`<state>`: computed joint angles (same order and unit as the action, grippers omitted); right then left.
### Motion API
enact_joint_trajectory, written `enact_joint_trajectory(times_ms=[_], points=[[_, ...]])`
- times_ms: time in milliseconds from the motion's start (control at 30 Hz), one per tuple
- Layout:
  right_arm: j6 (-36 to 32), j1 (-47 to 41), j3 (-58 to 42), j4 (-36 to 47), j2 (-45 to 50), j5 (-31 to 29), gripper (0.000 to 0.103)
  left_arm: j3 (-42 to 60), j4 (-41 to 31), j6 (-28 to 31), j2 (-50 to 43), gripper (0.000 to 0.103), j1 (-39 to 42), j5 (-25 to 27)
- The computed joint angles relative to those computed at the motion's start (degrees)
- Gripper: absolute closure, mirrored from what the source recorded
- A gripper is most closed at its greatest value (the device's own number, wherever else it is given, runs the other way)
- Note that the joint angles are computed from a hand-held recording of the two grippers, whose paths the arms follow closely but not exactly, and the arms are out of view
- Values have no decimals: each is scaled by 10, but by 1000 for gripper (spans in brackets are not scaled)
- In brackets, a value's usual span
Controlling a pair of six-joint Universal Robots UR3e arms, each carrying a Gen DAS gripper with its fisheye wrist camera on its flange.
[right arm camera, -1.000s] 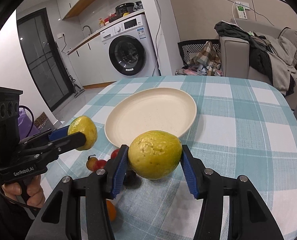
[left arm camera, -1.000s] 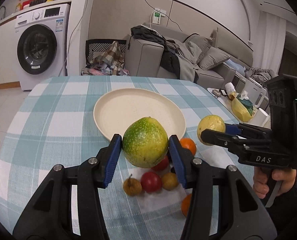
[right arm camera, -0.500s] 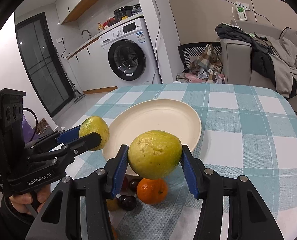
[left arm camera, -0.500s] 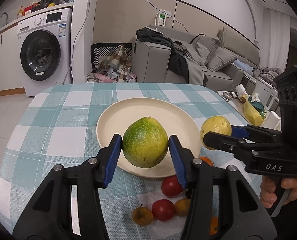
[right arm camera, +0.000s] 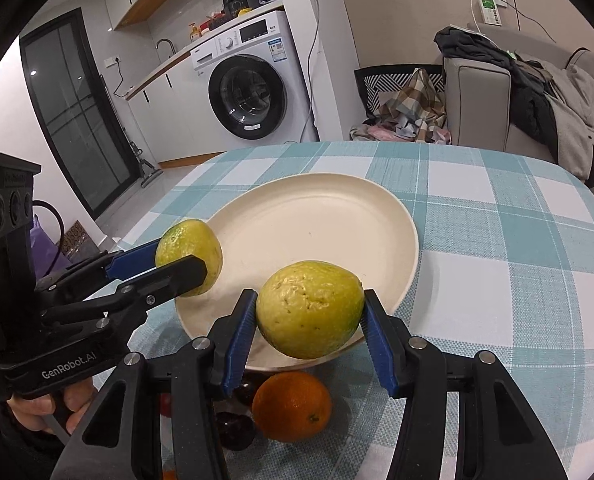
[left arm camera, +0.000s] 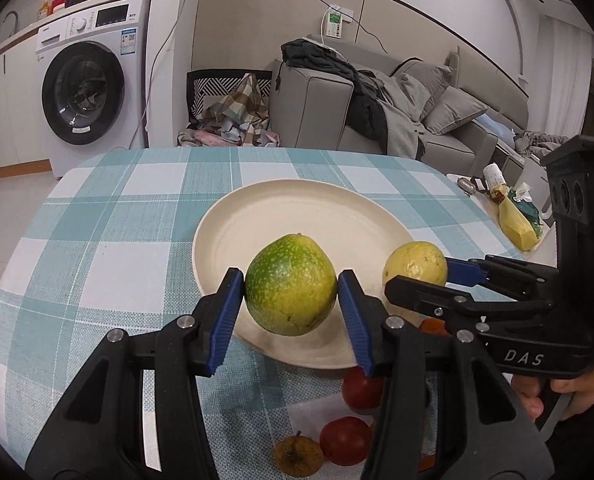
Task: Organize fruits
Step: 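Lower both held fruits onto the cream plate and open both tools, then lift both tools off the plate back toward the loose fruit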
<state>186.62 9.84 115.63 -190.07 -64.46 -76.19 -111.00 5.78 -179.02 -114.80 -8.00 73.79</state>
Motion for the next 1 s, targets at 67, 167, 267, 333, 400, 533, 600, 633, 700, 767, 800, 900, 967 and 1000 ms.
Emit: enact_joint_trajectory(times_ms=[67, 167, 267, 333, 400, 533, 600, 633, 700, 767, 800, 900, 967, 1000], points=[[3, 1, -6, 4, 6, -3, 50, 2, -4, 4, -4, 57, -3, 6], [4, 4, -6, -4, 11, -6, 50, 9, -2, 13, -14, 57, -15, 23], [1, 9, -13, 1, 15, -12, 50, 20, -16, 15, -20, 57, -18, 24], [0, 12, -17, -2, 19, -18, 50, 23, -21, 15, -22, 57, -19, 26], [1, 13, -17, -6, 22, -19, 50, 29, -29, 14, -25, 57, -17, 23], [-4, 17, -16, -9, 23, -25, 50, 48, -64, 11, -31, 57, -15, 27], [-2, 18, -14, -11, 22, -28, 50, 47, -64, 8, -32, 57, -11, 21], [1, 19, -13, -15, 22, -33, 49, 45, -63, 8, -32, 57, -9, 18], [8, 18, -9, -24, 20, -45, 49, 45, -62, 7, -32, 57, -11, 23], [10, 17, -2, -29, 15, -49, 48, 37, -47, 4, -29, 56, -15, 34], [10, 15, 2, -32, 12, -49, 48, 32, -39, 3, -27, 52, -15, 37], [11, 17, 12, -31, 2, -61, 24, 16, -35, -1, -11, 20, -15, 46], [10, 17, 30, -46, -9, -66, 18, -8, -15, -4, 4, 12, -11, 50], [11, 14, 40, -49, -17, -65, 15, -21, -12, -2, 15, 7, -5, 44]])
